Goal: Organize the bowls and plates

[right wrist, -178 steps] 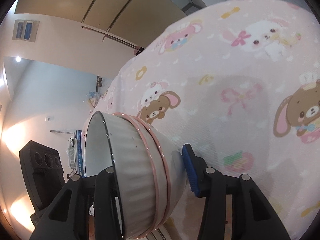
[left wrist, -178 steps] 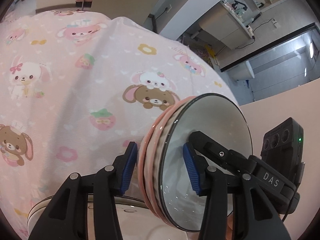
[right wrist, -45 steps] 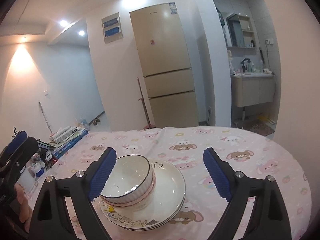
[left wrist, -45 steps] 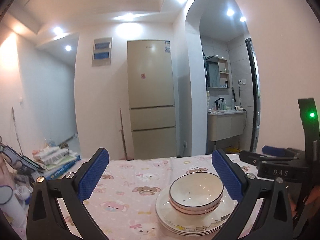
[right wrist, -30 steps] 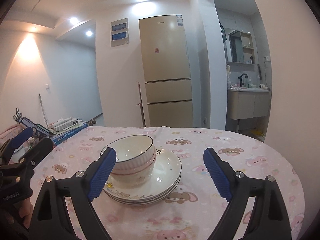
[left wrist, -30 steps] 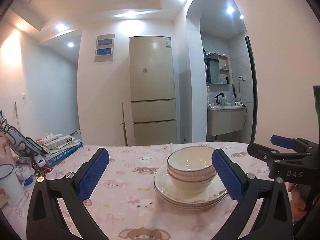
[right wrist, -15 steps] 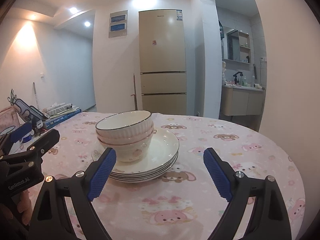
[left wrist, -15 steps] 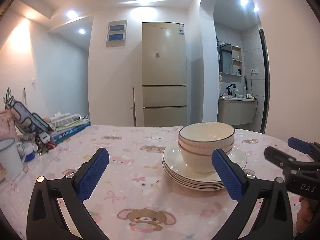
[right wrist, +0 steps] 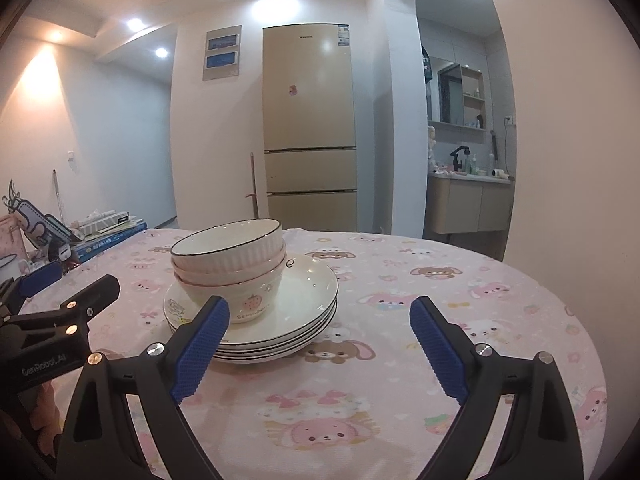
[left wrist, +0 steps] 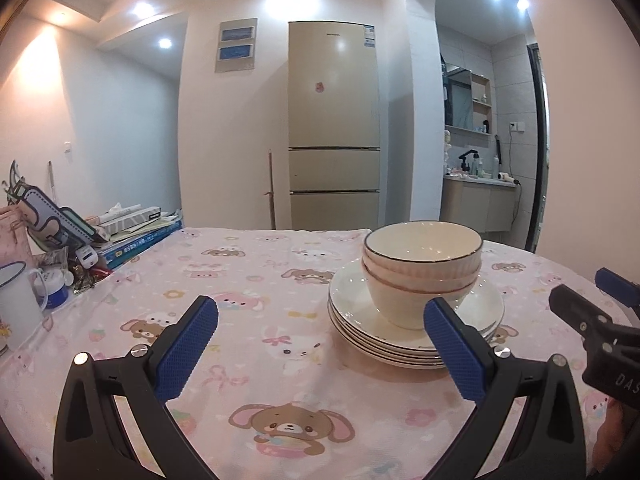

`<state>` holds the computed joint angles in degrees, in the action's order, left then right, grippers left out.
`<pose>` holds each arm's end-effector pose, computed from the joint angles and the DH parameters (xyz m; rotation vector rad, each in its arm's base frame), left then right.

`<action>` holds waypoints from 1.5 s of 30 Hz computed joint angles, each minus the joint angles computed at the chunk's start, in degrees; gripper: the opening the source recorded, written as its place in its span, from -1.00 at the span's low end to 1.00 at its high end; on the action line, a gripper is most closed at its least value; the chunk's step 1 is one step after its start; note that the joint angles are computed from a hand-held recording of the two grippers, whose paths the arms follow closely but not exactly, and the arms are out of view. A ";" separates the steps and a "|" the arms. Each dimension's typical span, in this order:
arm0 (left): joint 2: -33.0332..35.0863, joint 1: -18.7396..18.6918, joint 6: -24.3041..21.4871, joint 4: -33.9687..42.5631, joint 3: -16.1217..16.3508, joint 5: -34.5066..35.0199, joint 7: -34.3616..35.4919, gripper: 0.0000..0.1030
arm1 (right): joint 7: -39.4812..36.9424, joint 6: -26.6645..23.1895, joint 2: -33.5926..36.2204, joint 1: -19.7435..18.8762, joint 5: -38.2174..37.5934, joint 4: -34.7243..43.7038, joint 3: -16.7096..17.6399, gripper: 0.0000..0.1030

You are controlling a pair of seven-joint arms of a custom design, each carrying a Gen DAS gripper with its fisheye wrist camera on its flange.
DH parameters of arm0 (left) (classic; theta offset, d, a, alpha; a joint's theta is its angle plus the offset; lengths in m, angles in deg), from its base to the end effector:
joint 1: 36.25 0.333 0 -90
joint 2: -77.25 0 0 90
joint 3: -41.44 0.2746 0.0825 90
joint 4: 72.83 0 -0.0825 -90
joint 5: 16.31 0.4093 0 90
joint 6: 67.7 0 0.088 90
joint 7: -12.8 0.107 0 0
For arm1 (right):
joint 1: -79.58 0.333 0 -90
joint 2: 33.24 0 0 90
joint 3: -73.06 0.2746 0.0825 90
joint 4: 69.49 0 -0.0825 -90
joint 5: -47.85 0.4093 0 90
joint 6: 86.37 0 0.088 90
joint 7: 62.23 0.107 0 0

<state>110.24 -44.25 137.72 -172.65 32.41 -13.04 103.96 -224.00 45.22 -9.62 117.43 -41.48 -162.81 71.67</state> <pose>0.6759 -0.1939 0.3571 -1.2411 1.6809 -1.2687 0.5826 0.4059 0.3777 -1.3046 1.6348 -1.2394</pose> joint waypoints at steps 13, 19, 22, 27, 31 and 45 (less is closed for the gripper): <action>0.20 0.11 -0.93 0.54 -0.03 0.55 -0.12 0.99 | -0.17 0.63 0.08 0.10 -1.33 0.21 -0.02 0.99; 0.20 -0.84 -0.24 0.45 0.76 -0.97 0.52 0.99 | -0.13 0.66 0.07 0.09 -1.36 0.19 -0.01 0.99; 0.21 -1.49 -0.34 0.51 1.26 -2.04 1.25 0.99 | -0.08 0.67 0.06 0.08 -1.38 0.17 -0.01 0.99; 0.19 -1.04 -0.33 0.41 0.73 -1.77 1.40 0.99 | -0.07 0.67 0.05 0.08 -1.43 0.14 0.00 0.99; 0.23 -0.71 -0.44 0.48 0.41 -1.22 1.15 0.99 | -0.05 0.67 0.06 0.08 -1.43 0.16 0.02 0.99; 0.29 -0.75 -0.52 0.61 0.46 -1.16 1.07 0.99 | -0.21 0.83 0.36 0.14 -1.09 0.58 -0.07 0.99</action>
<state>110.54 -45.00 137.20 -172.04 32.87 -14.20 105.03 -224.22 46.06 -9.26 117.57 -42.57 -162.23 71.60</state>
